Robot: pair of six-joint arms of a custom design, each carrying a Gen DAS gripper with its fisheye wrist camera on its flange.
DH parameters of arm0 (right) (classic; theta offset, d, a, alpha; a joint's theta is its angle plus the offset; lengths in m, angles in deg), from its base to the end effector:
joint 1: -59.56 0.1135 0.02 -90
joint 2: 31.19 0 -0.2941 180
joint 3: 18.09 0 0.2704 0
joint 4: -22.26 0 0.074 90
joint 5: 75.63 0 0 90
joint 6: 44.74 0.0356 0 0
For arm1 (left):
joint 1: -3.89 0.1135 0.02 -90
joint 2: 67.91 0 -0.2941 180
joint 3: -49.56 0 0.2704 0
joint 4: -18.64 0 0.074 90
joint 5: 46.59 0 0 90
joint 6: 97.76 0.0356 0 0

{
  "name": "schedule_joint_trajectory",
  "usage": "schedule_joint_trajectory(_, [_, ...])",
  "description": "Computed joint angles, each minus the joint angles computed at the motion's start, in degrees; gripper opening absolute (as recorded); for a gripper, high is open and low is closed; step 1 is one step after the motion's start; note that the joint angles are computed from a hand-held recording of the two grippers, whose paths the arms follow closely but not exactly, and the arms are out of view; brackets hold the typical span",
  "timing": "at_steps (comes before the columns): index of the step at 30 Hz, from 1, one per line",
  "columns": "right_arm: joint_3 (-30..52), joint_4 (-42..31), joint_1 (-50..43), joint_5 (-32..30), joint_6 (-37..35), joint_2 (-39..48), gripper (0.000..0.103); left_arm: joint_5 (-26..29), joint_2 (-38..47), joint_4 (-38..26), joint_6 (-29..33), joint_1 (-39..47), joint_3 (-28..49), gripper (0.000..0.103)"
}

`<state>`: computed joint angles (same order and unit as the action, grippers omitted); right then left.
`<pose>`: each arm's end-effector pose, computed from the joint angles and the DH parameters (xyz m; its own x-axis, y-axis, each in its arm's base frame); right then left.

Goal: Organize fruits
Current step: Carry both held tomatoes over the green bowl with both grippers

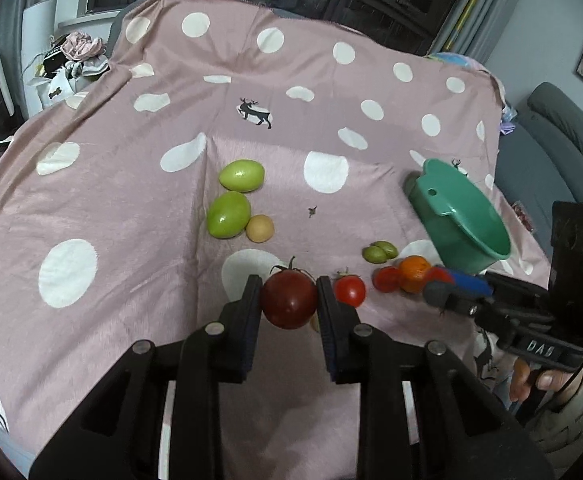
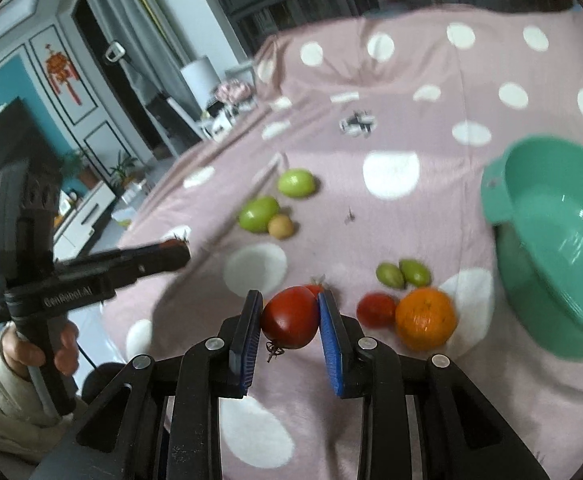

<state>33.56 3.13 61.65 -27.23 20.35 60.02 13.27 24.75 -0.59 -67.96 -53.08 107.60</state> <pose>0.2859 0.0341 0.1494 -0.6177 -0.3377 -0.7102 -0.6971 0.6532 0.2956 0.1883 -0.2569 0.1690 -0.7078 -0.2881 -0.6450 -0.1018 0.9451 -0.3104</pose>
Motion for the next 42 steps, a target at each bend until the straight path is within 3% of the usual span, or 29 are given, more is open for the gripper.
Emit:
schedule_joint_trajectory(8, [-1.22, -0.5, -1.03, -2.25, -0.28, -3.73, 0.03, -1.5, -0.05, -1.23, 0.51, -1.93, 1.84, 0.026])
schedule_joint_trajectory(20, [-0.55, 1.46, -7.57, -4.31, 0.73, -5.69, 0.03, 2.34, 4.4, 0.79, 9.83, 0.05, 9.91, 0.026])
schedule_joint_trajectory(28, [2.38, 3.05, -15.52, -6.52, 1.36, -2.1, 0.03, 8.66, 12.77, 1.43, 17.47, 2.64, 21.25, 0.027])
schedule_joint_trajectory(34, [5.35, 5.57, -21.34, -6.17, 3.53, 2.3, 0.03, 15.3, 22.64, 0.55, 23.39, 4.38, 34.37, 0.027])
schedule_joint_trajectory(42, [8.3, 8.47, -21.71, -2.31, 5.16, 8.12, 0.03, 20.54, 36.16, -7.97, 28.37, 5.75, 53.92, 0.027])
